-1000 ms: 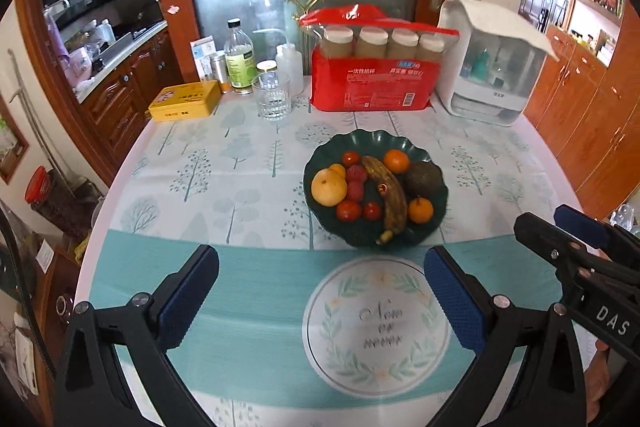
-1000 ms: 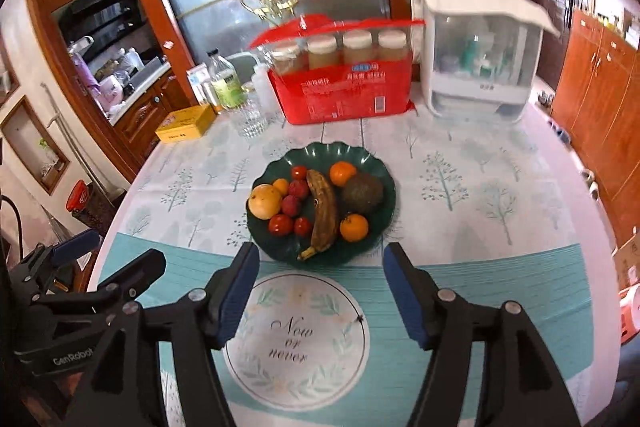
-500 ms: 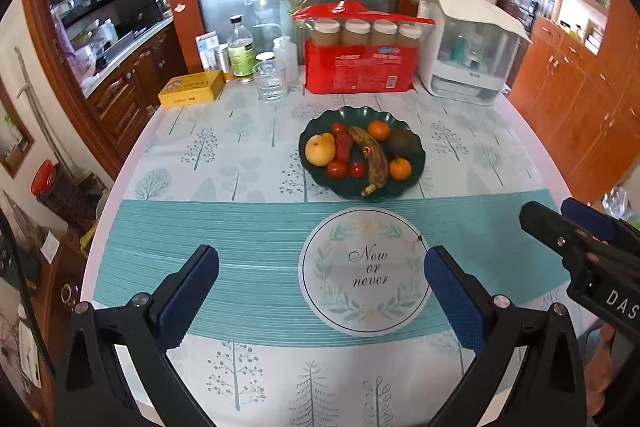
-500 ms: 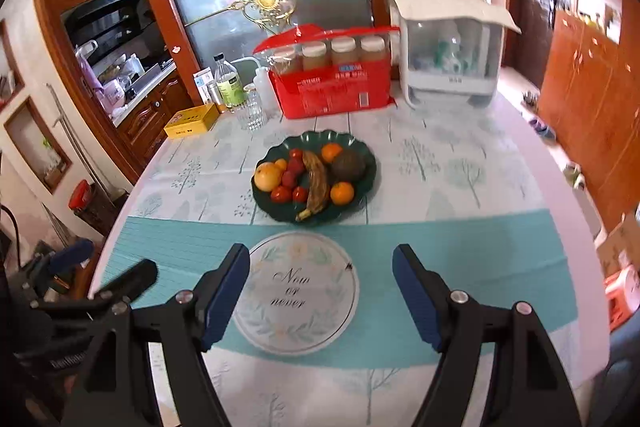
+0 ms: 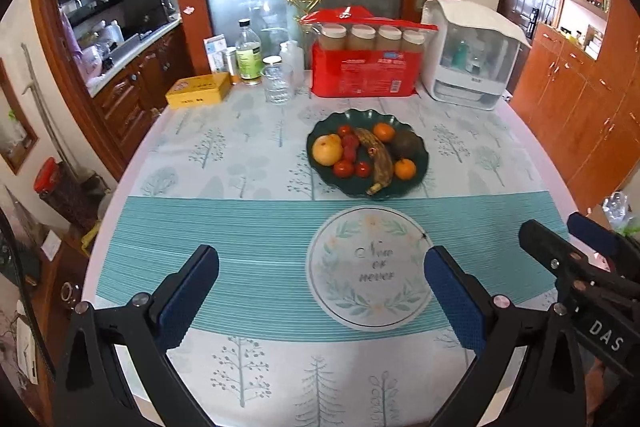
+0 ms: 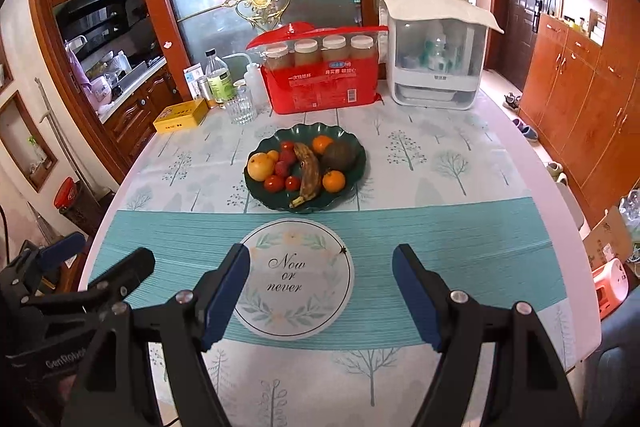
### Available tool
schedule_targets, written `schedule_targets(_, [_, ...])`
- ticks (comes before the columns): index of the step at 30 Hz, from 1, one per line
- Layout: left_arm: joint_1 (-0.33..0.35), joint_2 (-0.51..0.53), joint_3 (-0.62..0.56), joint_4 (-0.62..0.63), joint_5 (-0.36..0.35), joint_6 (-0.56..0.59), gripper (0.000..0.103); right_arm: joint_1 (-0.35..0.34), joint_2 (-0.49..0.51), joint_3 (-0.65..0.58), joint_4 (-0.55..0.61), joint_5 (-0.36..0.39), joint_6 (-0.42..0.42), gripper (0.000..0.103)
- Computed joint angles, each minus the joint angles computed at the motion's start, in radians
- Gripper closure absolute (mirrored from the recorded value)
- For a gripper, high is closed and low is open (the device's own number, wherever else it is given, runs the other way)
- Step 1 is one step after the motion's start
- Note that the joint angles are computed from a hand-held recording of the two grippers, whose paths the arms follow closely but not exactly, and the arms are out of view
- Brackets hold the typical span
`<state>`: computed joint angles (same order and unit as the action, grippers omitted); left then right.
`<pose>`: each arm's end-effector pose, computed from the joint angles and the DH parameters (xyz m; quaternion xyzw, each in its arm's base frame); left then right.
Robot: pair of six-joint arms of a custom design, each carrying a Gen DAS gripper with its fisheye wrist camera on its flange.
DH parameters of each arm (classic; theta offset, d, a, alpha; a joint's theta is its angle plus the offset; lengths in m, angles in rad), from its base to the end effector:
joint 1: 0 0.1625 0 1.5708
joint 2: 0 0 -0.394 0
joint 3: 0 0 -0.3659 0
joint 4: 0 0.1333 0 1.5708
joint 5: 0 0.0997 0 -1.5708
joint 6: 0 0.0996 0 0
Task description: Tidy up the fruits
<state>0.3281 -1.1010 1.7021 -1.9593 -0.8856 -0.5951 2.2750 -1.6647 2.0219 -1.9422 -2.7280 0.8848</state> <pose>-0.4681 -0.3667 0.2105 0.3318 0.8766 -0.2049 0.2821 0.2950 -0.2823 0.3882 -0.0794 -0.8334 0.3943 0.3789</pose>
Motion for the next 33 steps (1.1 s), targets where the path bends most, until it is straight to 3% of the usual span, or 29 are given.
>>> schedule_targets(17, [0.025,0.010,-0.015,0.033,-0.025,-0.001,0.001,-0.012,0.020,-0.024,0.078,0.013,0.063,0.029])
schedule_targets(33, [0.044,0.019,-0.026,0.056,-0.014,-0.012,0.001,-0.029,0.038,-0.014,-0.013,0.026,-0.021,0.029])
